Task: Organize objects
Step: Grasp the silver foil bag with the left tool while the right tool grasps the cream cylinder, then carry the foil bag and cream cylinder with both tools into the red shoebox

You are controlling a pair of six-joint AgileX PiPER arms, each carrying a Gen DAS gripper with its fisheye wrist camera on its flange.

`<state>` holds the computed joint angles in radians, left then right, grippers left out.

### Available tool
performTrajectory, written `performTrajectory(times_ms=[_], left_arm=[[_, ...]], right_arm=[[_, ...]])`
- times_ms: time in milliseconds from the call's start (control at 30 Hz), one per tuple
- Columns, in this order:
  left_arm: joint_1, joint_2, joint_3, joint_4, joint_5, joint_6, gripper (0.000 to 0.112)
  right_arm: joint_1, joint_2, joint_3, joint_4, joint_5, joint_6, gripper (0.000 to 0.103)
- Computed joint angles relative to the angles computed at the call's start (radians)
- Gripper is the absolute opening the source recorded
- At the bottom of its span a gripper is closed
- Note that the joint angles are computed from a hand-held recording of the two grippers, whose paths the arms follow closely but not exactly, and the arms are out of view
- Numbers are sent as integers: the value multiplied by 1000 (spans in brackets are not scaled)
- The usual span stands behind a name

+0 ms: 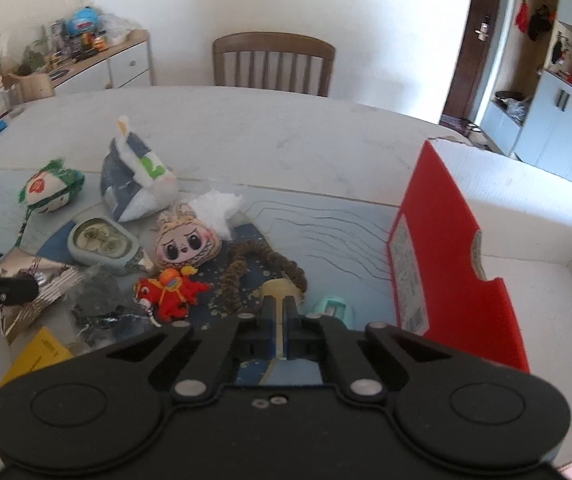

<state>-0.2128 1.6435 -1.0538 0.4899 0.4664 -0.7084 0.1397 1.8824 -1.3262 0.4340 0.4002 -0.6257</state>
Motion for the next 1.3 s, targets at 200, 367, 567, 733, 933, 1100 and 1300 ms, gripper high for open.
performTrajectory(times_ms=[200, 367, 567, 733, 933, 1100, 1300], left_arm=[[-7, -7, 12, 16, -2, -6, 49], [-9, -5, 14, 17, -1, -9, 49], [-3, 2, 8, 1, -5, 4, 49], [-2, 4, 7, 3, -6, 4, 49], [4, 7, 2, 10, -8, 0, 49], [5, -3, 6, 15, -10, -3, 48], [-3, -35, 20, 32, -4, -29, 48]], right_arm=[[-13, 14, -7, 62, 18, -64, 7], [-16, 25, -10, 71, 26, -78, 22], [-7, 50, -37, 26, 28, -52, 30], [-13, 84, -85, -16, 53, -18, 30], [-19, 93, -92, 11, 56, -23, 22], [-12, 73, -75, -18, 48, -4, 15], [-36, 31, -48, 76, 76, -59, 14]])
